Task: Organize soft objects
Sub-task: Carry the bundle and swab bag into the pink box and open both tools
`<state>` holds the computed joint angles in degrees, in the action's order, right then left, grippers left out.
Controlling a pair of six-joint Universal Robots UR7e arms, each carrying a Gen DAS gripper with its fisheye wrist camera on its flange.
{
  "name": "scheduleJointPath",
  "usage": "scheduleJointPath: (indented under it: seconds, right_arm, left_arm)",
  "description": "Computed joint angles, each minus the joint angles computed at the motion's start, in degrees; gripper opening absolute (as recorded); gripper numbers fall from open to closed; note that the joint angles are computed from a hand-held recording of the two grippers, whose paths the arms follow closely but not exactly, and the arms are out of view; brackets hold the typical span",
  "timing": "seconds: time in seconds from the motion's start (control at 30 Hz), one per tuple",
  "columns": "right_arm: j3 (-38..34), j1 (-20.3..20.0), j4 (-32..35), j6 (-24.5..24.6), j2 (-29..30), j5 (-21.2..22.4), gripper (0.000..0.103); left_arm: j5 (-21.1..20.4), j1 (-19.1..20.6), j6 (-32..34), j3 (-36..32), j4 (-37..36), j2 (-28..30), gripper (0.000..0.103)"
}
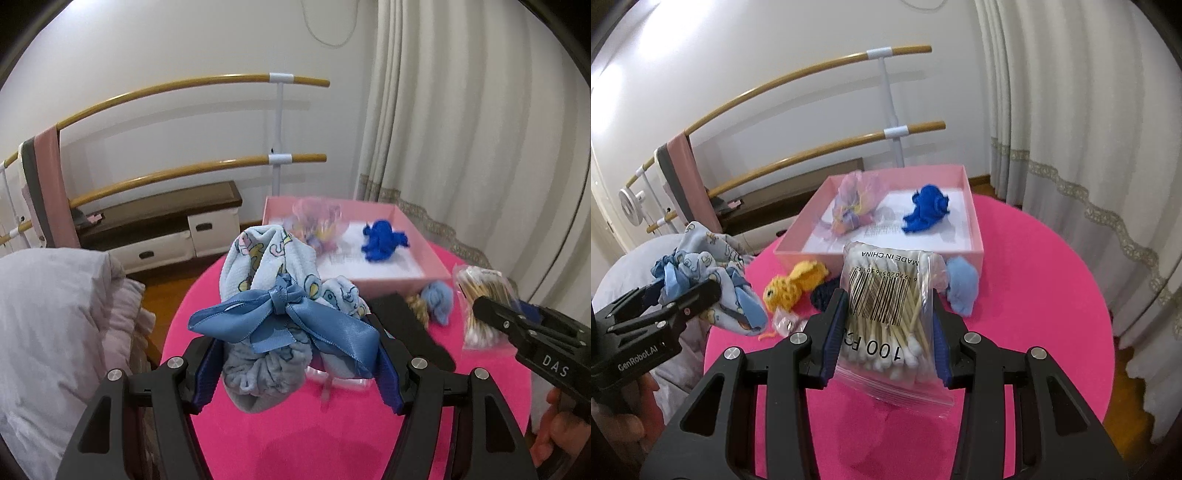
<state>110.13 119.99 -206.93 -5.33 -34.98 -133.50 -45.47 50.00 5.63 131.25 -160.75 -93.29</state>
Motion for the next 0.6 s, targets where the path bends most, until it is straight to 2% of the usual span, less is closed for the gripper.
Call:
scheduleJointPath:
  seconds: [0.3, 0.6]
  right_arm:
    - [-5.66, -0.60, 2.74, -4.62, -0.70, 0.62, 0.039]
    - [-13.76, -3.24, 10.01, -6.55, -0.39, 2.42, 0.039]
  left_arm:
    - [-1.58, 1.85, 4.05, -7.15, -4.72, 7.41, 0.065]
    - [-4.35, 5.39, 8.13, -18.64, -6.62, 17.64, 0.065]
